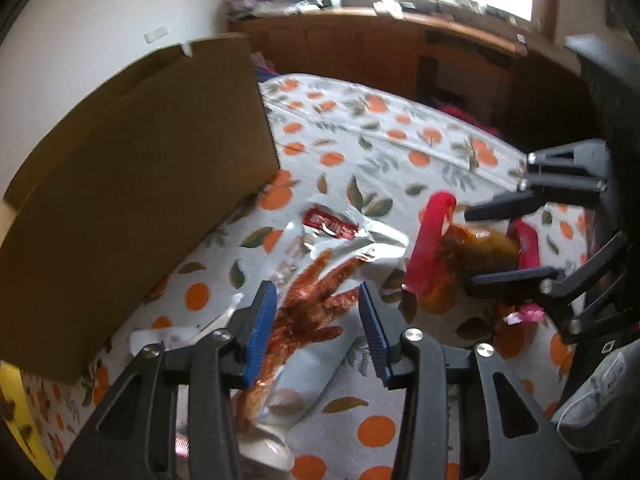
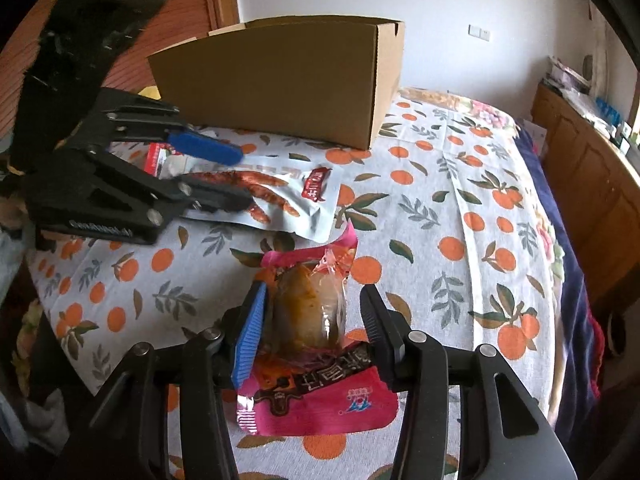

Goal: Organize snacks
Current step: 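Grasp the chicken-feet packet with the left tool while the right tool grasps the pink-labelled egg snack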

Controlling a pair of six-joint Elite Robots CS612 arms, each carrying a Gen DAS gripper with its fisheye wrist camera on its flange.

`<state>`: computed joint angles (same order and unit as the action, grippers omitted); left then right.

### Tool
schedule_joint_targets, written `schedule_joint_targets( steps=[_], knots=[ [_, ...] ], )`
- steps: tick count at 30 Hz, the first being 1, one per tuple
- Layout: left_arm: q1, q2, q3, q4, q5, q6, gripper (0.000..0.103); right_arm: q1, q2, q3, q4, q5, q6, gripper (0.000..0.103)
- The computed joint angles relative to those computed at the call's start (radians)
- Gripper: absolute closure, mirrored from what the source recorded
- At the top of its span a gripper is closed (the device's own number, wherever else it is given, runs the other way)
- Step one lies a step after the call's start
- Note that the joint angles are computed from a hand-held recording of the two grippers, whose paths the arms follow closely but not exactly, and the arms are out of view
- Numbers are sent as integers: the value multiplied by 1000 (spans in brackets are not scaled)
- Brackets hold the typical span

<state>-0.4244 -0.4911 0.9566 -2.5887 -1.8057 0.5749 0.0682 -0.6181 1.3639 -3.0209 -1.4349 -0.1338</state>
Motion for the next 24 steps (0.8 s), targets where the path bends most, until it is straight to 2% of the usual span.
schedule_joint_targets(
  steps=[4,6,7,8,16,19,24],
  knots=[
    [-7,5,-10,22,13,38,52,-2,8,-8,-6,18,12,55],
    [-8,6,-14,37,12,44,46,-4,10,-6,-13,28,18,54],
    [-10,8,-20,56,24,51,38,-4,10,-6,-14,29,19,54],
    [-11,9,-21,52,27,54,35,-4,10,-5,-15,31,19,54],
    [-2,28,-68,98,1,43,30,-7,11,-3,-25,43,25,54],
    [0,34,-73,89,-3,22,27,-7,13,-2,-28,47,29,53],
    [1,33,-64,67,-4,-1,28,-5,16,-2,-38,41,29,52]
  ],
)
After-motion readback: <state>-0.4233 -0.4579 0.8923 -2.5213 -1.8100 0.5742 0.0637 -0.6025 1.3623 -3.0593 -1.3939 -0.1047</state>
